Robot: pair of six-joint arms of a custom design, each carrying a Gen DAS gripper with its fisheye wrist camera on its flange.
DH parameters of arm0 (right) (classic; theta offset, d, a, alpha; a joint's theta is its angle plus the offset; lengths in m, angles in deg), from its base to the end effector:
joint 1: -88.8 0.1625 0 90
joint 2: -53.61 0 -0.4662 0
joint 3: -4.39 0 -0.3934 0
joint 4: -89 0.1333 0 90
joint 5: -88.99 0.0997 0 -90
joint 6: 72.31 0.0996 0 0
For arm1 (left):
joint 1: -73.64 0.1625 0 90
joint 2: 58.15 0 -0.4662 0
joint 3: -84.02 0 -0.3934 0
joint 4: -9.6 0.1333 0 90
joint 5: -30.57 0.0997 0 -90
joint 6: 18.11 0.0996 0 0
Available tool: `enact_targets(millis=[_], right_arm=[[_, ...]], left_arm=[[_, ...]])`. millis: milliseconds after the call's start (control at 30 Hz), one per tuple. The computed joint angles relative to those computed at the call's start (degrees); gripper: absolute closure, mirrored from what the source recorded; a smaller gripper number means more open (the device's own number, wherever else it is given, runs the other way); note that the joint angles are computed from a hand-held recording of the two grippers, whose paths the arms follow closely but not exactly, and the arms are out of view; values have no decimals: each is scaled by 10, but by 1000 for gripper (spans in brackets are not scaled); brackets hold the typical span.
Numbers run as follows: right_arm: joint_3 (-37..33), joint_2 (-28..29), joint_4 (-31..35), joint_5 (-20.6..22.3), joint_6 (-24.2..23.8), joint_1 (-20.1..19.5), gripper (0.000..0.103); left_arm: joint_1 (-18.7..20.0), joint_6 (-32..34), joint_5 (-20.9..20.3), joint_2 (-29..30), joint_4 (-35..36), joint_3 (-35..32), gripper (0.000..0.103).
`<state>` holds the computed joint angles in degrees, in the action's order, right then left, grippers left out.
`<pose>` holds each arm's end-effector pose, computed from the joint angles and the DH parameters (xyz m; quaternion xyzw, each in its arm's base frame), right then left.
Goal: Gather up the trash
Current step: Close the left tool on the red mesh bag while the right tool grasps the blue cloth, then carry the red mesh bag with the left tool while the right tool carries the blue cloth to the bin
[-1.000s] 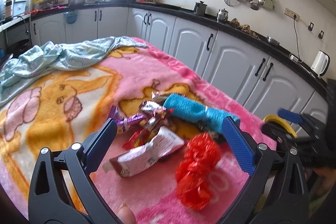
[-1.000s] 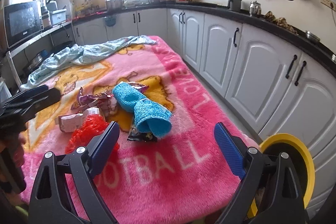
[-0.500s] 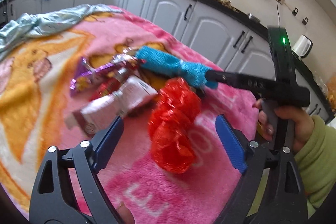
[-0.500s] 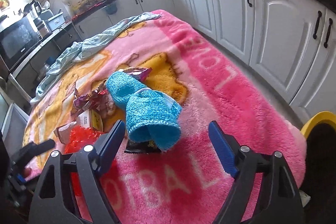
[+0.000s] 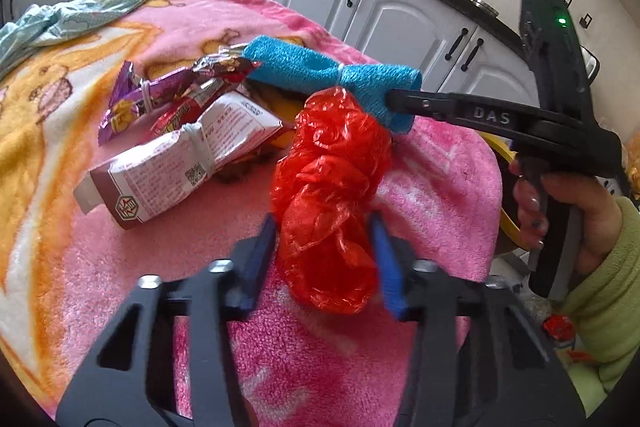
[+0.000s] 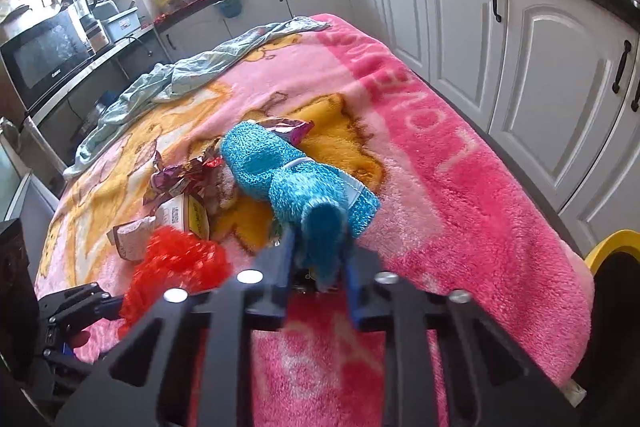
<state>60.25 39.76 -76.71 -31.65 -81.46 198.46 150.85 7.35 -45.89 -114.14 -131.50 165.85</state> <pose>0.3723 -0.7966 -0.0052 0.1555 -0.9131 0.3016 0.2262 -0.0125 -0.7625 0.3325 0.2931 0.9240 -0.2031 0.1383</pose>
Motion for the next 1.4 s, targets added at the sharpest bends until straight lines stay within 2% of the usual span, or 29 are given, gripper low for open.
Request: enact_targets(millis=[133, 167, 400, 500, 700, 1233, 1400], right_arm=[[33, -18, -20, -12, 10, 3, 94], [39, -21, -24, -17, 9, 4, 99], [107, -57, -69, -29, 15, 7, 100], [125, -66, -94, -41, 0, 13, 100], [177, -98, -166, -33, -23, 25, 100], [188, -128, -245, -27, -71, 49, 100], [207, -142, -278, -42, -87, 56, 100]], left_arm=[[2, 5, -11, -1, 10, -2, 80], [1, 8, -12, 0, 10, -2, 81], [-5, 31, -24, -9, 2, 14, 85], [-8, 33, -26, -13, -5, 19, 85], [-15, 39, -41, -22, -22, 26, 85], [-50, 47, -69, -31, -56, 31, 85], [-64, 50, -74, -26, -56, 32, 85]])
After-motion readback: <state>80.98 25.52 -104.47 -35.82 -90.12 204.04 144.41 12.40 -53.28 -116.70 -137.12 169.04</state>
